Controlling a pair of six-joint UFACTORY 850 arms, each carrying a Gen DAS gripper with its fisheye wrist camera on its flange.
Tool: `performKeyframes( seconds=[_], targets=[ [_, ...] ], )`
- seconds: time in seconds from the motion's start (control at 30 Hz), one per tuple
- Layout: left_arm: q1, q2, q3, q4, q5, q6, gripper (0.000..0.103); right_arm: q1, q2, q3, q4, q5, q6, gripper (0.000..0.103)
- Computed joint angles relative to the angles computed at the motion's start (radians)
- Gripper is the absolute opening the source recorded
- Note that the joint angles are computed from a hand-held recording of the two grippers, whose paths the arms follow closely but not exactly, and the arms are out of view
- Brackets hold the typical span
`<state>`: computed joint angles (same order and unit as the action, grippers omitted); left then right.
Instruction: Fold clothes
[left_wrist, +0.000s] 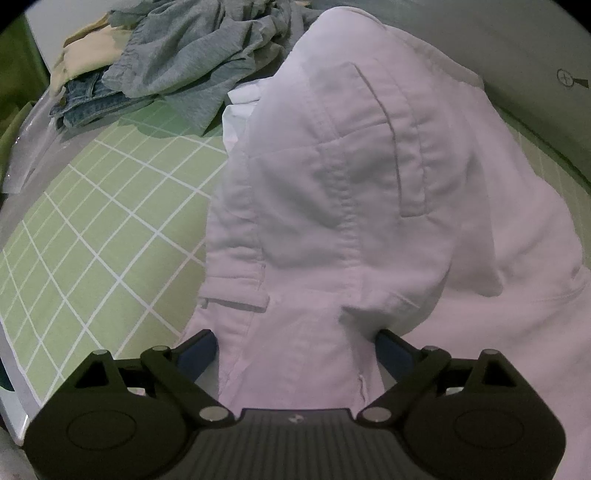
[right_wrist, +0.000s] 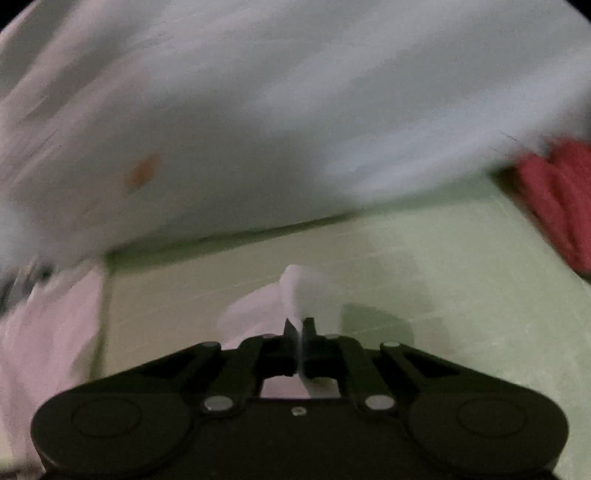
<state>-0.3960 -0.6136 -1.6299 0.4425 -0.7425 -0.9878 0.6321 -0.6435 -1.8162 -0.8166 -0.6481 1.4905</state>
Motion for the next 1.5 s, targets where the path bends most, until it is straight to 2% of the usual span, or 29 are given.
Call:
performKeyframes(
  seconds=[0.07, 0.17, 0.23, 0.3, 0.37, 0.43, 0.53, 0.57, 0.67, 0.7, 0.83, 0.93, 0.97, 1.0, 1.03, 1.07, 1.1, 1.13, 1.17, 1.3, 1.37, 1.4, 1.5],
  targets=[
    [-0.001, -0.001, -0.001, 0.003, -0.003, 0.003, 0.094, 0.034, -0.082, -0.105, 0.119, -0.001, -0.188, 0.004],
    [0.001, 0.005, 0.007, 0.000, 0.005, 0.012, 0.094, 0.062, -0.200, -0.246, 0.300, -0.070, -0.383, 0.007],
    [0.003, 0.011, 0.017, -0.002, 0.013, 0.018, 0.094, 0.068, -0.210, -0.258, 0.309, -0.080, -0.441, 0.007],
    [0.002, 0.014, 0.022, 0.002, 0.017, 0.015, 0.094, 0.054, -0.173, -0.221, 0.334, -0.045, -0.454, 0.013],
    [-0.001, 0.010, 0.018, 0.012, 0.012, 0.010, 0.096, 0.034, -0.101, -0.133, 0.296, 0.035, -0.344, 0.039],
    [-0.005, 0.005, 0.012, 0.017, 0.004, 0.006, 0.096, 0.014, -0.032, -0.051, 0.207, 0.101, -0.181, 0.055],
    [-0.005, 0.004, 0.010, 0.014, 0.002, 0.007, 0.097, -0.019, 0.051, 0.059, 0.017, 0.090, 0.075, 0.066],
    [-0.004, 0.004, 0.009, 0.012, 0.001, 0.008, 0.097, -0.033, 0.066, 0.077, -0.009, 0.060, 0.113, 0.067],
    [-0.004, 0.002, 0.004, 0.006, -0.003, 0.014, 0.097, -0.071, 0.080, 0.118, 0.031, -0.081, 0.124, 0.067],
    [-0.004, 0.001, 0.002, 0.006, -0.005, 0.013, 0.097, -0.088, 0.083, 0.134, 0.080, -0.099, 0.105, 0.067],
    [-0.004, -0.004, -0.005, 0.000, -0.012, 0.013, 0.098, -0.136, 0.105, 0.207, 0.290, -0.038, 0.017, 0.066],
    [-0.006, -0.003, -0.003, 0.003, -0.010, 0.005, 0.097, -0.134, 0.118, 0.241, 0.320, -0.003, -0.009, 0.068],
    [-0.006, 0.000, 0.000, 0.010, -0.007, -0.004, 0.095, -0.134, 0.114, 0.231, 0.334, -0.002, -0.033, 0.063],
    [-0.007, 0.001, 0.002, 0.017, -0.005, -0.014, 0.094, -0.135, 0.111, 0.221, 0.349, 0.000, -0.058, 0.054],
    [-0.008, 0.003, 0.004, 0.023, -0.003, -0.023, 0.090, -0.136, 0.107, 0.209, 0.370, 0.000, -0.088, 0.027],
    [-0.009, 0.005, 0.007, 0.030, 0.000, -0.033, 0.085, -0.137, 0.102, 0.198, 0.367, -0.008, -0.099, 0.014],
    [-0.008, 0.007, 0.008, 0.034, 0.001, -0.038, 0.083, -0.130, 0.102, 0.192, 0.322, -0.018, -0.077, 0.012],
    [-0.008, 0.009, 0.009, 0.039, 0.001, -0.044, 0.080, -0.116, 0.104, 0.184, 0.235, -0.050, -0.022, 0.007],
    [-0.008, 0.011, 0.011, 0.043, 0.002, -0.049, 0.078, -0.094, 0.097, 0.159, 0.130, -0.123, 0.045, 0.007],
    [-0.006, 0.021, 0.023, 0.051, 0.015, -0.064, 0.076, 0.013, 0.100, 0.112, -0.270, -0.542, 0.168, 0.006],
    [-0.007, 0.019, 0.023, 0.054, 0.014, -0.064, 0.077, 0.041, 0.093, 0.090, -0.340, -0.725, 0.167, 0.006],
    [-0.008, 0.017, 0.020, 0.058, 0.010, -0.063, 0.077, 0.041, 0.100, 0.097, -0.322, -0.761, 0.170, 0.006],
    [-0.011, 0.012, 0.015, 0.065, 0.004, -0.062, 0.081, 0.010, 0.113, 0.146, -0.173, -0.782, 0.203, 0.012]
  ],
)
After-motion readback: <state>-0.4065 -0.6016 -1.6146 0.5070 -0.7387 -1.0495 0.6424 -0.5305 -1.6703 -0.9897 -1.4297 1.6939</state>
